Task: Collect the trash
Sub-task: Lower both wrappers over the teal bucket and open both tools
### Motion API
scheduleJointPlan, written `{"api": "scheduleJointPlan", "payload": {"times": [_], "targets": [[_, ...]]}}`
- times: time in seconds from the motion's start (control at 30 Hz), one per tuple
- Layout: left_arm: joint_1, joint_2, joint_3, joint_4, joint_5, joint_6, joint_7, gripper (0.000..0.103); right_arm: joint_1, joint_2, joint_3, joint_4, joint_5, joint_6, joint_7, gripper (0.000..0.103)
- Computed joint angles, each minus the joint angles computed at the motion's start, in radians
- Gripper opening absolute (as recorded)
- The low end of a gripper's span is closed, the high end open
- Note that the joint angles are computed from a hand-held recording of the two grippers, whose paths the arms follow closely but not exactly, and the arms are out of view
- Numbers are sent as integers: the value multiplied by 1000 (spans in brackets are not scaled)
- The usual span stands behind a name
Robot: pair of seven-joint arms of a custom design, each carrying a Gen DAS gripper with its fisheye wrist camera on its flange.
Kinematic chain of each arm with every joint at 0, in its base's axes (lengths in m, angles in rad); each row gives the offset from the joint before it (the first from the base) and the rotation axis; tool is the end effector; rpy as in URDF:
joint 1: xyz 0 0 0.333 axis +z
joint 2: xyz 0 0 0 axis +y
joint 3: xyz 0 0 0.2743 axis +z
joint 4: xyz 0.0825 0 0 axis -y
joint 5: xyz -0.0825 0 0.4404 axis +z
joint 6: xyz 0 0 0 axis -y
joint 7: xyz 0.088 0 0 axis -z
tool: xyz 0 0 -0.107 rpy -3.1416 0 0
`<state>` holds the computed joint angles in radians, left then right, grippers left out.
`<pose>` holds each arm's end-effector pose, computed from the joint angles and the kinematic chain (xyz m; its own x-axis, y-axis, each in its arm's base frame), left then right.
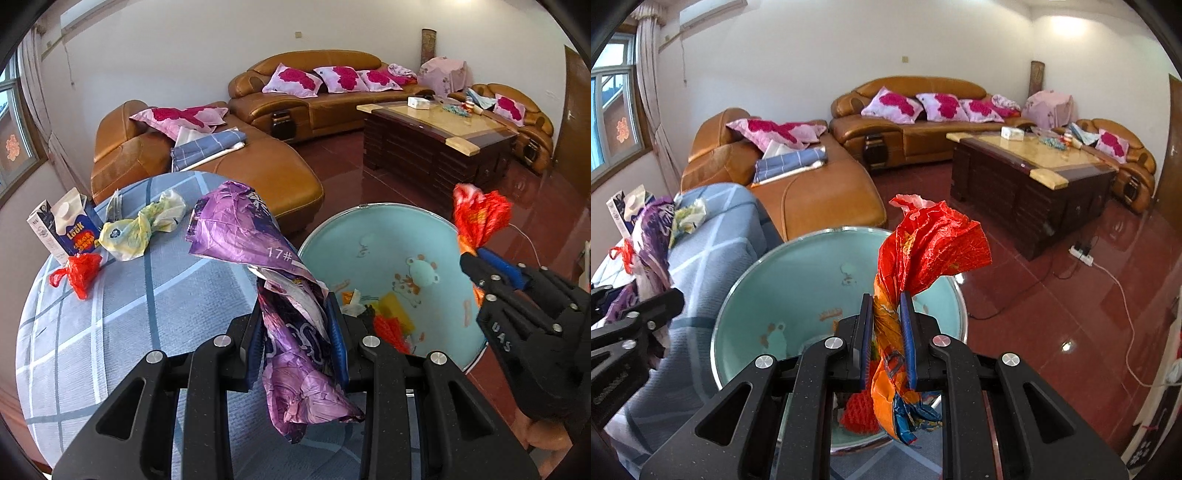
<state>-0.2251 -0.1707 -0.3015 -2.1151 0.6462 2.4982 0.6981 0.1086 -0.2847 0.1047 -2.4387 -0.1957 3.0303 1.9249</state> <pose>0.5201 -0.3125 0.4825 -0.0351 -0.9921 -0.1204 -0.7250 0.1082 -0.6802 0.5373 0.1323 0.4424 0.0900 -0.9928 -0.0795 -0.6434 0.0030 -0.7655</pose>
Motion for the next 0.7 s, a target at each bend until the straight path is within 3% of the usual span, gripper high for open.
{"api": "scheduleJointPlan", "payload": {"times": [0.3,0.43,0.5,0.63,0.7], "targets": [[-4,35,13,18,-23,10,22,31,65,69,-48,41,75,-20,-91,16],[-5,45,16,22,-24,19,29,31,164,72,-126,37,256,-5,-245,17],[-8,49,16,25,-24,20,32,31,222,59,-175,28,375,16,-340,24],[-14,61,16,36,-20,20,41,31,223,27,-175,-1,450,80,-357,24],[-19,67,17,42,-24,18,46,31,181,15,-143,-11,439,97,-316,24]]}}
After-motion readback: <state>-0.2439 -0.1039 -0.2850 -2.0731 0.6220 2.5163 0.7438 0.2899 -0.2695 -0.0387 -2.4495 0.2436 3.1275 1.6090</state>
